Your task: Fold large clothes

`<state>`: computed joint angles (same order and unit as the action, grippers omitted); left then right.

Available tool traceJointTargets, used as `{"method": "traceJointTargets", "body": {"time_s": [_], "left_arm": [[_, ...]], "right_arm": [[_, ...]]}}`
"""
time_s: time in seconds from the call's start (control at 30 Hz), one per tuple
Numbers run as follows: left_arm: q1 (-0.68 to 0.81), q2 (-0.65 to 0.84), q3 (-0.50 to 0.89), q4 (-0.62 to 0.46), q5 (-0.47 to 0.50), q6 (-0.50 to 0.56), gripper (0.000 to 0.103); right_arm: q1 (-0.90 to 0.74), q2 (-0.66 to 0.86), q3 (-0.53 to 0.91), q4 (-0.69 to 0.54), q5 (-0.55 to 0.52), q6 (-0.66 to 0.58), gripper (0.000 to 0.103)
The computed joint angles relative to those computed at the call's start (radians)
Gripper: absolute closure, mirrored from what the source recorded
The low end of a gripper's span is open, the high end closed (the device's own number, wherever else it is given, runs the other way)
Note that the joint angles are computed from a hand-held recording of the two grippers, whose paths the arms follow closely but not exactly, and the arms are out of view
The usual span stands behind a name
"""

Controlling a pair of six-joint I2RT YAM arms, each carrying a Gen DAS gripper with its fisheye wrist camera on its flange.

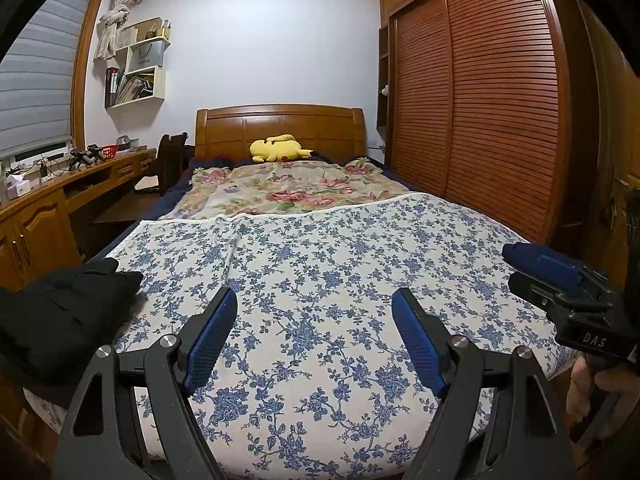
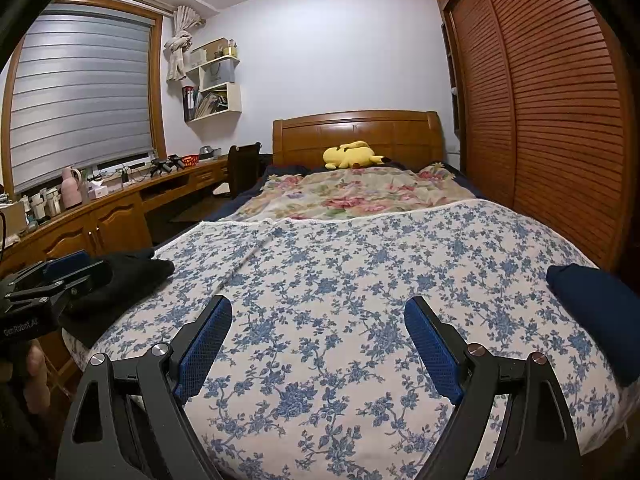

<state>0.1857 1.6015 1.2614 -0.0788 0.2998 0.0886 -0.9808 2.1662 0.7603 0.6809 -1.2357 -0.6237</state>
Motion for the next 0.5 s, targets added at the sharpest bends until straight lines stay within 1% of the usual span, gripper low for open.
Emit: {"method": "traceJointTargets", "body": {"time_s": [0.5], "left_arm": [[0.001, -0.001, -0.002, 0.001, 0.001, 0.000, 0.023]], "right_arm": [[-0.002, 0.001, 0.004, 0.001, -0.001, 0.006, 0.014]]}}
